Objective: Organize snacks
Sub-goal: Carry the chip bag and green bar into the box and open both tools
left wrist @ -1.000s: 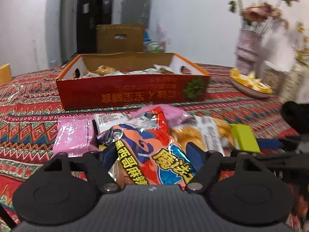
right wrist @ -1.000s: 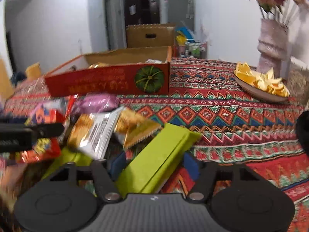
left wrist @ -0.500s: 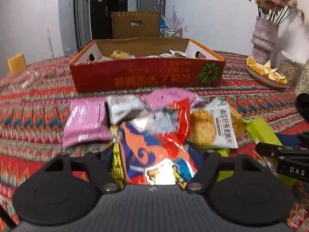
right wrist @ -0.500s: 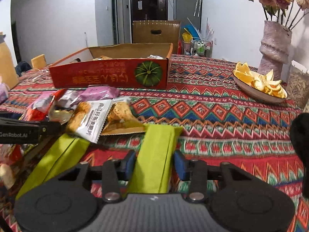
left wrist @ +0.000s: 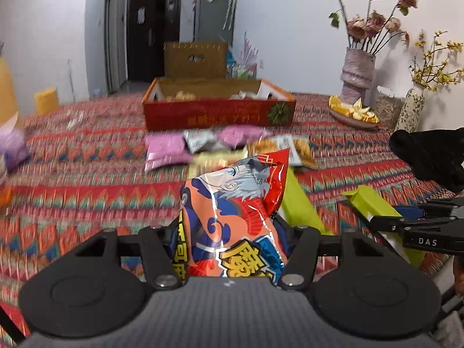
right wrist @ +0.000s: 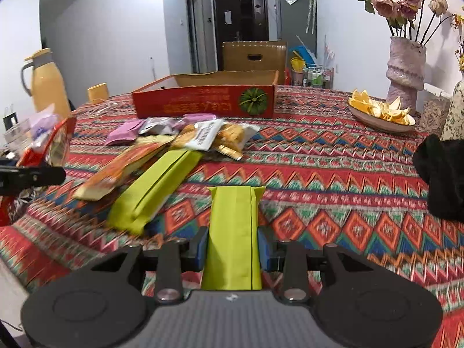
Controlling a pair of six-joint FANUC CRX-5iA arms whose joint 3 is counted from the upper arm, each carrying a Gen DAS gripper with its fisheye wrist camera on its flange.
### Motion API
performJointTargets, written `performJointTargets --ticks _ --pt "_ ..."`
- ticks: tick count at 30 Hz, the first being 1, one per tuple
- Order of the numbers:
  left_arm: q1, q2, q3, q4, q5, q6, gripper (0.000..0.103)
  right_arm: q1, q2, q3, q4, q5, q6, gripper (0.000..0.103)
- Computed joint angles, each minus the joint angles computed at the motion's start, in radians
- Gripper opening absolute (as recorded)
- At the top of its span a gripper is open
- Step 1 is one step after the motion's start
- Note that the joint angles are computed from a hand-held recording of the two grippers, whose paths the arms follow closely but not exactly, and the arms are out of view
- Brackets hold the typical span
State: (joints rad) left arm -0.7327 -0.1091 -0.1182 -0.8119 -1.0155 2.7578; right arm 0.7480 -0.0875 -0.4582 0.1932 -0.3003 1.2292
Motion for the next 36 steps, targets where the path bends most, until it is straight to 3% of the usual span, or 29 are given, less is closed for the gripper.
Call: performJointTargets --ticks 5,9,14,18,21,25,30,33,36 --pt "-0.054 -0.017 -0.013 -0.016 -0.077 0.077 0.06 0.029 -0.069 -0.055 -0.003 -0.006 -0.006 0.034" --pt "-0.075 -0.038 -0.032 -0.027 -0.091 0.099 0.06 0.045 -0.102 -0.071 -0.015 -0.02 0.008 0.034" --pt "-0.066 -0.048 -0.042 -0.025 -0.096 0.112 0.06 0.058 -0.114 -0.1 0.071 0.0 -0.079 0.034" --pt "-0.025 -0.069 -0.061 -0.017 -0.051 0.083 0.06 0.049 -0.097 -0.08 0.094 0.011 -0.076 0.034" --pt "0.015 -0.073 -0.058 -0.014 -0.022 0.05 0.06 0.03 -0.075 -0.08 0.217 0.044 -0.158 0.034" --pt "0.086 -0.083 -0.046 -0.013 0.038 -0.024 0.06 -0.005 -0.035 -0.004 0.181 0.062 -0.089 0.034" --pt "0.202 -0.084 -0.006 0.022 0.123 -0.136 0.06 -0.052 0.037 0.097 0.238 0.096 -0.058 0.034" --pt "0.257 -0.069 0.038 0.024 0.161 -0.213 0.06 -0.074 0.092 0.231 0.082 0.072 0.129 0.034" --pt "0.32 -0.021 0.108 0.049 0.174 -0.3 0.06 -0.111 0.166 0.441 -0.226 -0.026 0.453 0.034"
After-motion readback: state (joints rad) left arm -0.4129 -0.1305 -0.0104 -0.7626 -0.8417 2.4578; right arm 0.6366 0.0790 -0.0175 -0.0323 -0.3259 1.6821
